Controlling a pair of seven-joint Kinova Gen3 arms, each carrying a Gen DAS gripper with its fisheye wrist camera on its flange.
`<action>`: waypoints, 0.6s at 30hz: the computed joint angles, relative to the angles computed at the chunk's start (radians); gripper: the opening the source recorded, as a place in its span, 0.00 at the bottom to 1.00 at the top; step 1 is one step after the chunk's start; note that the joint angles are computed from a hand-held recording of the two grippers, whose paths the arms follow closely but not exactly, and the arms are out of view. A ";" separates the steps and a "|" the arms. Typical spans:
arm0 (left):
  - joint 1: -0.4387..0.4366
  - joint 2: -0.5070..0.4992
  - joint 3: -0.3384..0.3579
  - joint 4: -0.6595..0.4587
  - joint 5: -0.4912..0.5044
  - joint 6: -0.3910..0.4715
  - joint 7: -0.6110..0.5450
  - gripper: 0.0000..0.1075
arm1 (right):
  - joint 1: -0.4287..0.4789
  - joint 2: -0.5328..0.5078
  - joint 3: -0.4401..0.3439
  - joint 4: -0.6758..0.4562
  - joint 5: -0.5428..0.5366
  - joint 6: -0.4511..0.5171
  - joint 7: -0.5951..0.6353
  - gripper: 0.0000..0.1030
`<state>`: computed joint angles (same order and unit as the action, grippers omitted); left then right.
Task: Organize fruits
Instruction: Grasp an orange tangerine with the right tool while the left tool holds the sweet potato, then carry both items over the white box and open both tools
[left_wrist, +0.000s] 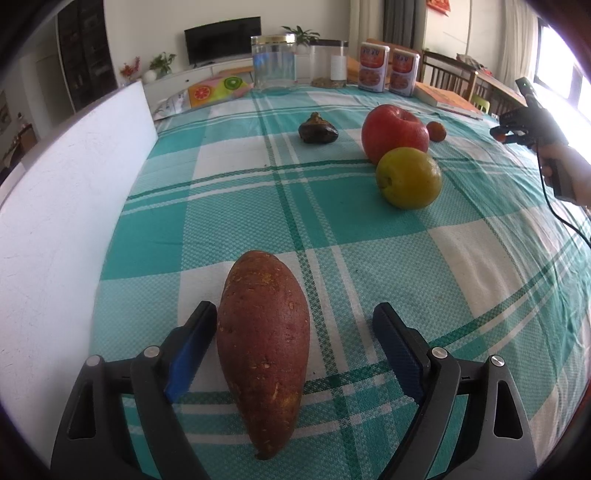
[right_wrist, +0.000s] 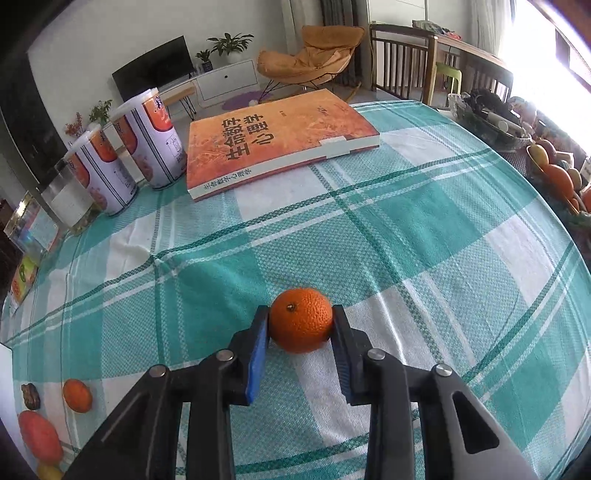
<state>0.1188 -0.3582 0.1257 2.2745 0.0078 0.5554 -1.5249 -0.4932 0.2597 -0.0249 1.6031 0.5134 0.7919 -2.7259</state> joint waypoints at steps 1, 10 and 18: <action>0.000 0.000 0.000 0.000 0.000 0.000 0.000 0.82 | -0.021 -0.025 0.002 0.025 0.004 -0.025 -0.019 0.31; 0.086 0.002 -0.148 -0.013 0.120 0.036 -0.147 0.83 | -0.432 -0.166 -0.014 0.245 -0.018 -0.283 -0.289 0.31; -0.012 -0.045 -0.048 -0.016 0.110 0.103 -0.137 0.58 | -0.790 -0.071 -0.004 0.189 0.209 -0.103 -0.614 0.32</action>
